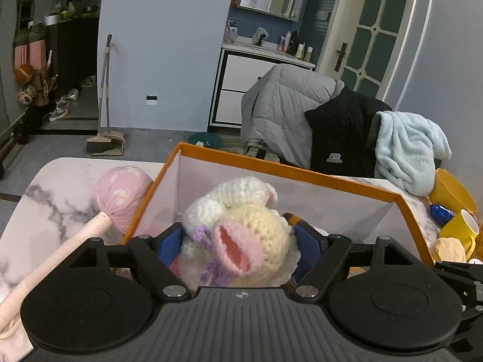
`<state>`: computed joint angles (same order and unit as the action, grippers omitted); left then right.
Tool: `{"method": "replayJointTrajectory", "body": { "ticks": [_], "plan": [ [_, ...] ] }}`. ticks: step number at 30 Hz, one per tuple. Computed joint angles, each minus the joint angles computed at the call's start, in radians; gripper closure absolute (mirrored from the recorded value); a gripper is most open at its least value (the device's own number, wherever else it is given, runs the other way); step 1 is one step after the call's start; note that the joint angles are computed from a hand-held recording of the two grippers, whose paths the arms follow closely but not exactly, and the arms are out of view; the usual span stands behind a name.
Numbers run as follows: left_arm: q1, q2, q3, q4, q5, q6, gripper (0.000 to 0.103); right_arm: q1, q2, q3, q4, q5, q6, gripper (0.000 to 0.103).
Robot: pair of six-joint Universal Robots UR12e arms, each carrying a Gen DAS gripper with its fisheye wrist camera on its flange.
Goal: Organize objects
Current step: 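Carry the crochet bunny and Ocean Park plush with both tools over the orange box, then open both tools to drop the bunny and plush into the orange box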
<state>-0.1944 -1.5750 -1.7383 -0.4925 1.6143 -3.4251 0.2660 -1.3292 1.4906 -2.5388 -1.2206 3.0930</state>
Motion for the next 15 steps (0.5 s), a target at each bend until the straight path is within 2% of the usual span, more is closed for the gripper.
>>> {"method": "replayJointTrajectory", "body": {
  "ticks": [4,7,9,15],
  "plan": [
    [0.008,0.007,-0.010,0.027,-0.010,-0.004,0.011,-0.004,-0.004,0.008,-0.008,0.001,0.010,0.031],
    [0.008,0.010,-0.025,0.111,-0.008,-0.002,0.010,-0.007,-0.008,0.012,-0.006,0.009,0.014,0.031],
    [0.009,0.013,-0.031,0.155,-0.013,0.002,0.006,-0.006,-0.009,0.013,-0.007,0.011,0.013,0.031],
    [0.001,0.021,-0.028,0.126,0.012,0.058,0.006,-0.006,-0.015,0.022,-0.028,0.026,0.009,0.031]
  ]
}}
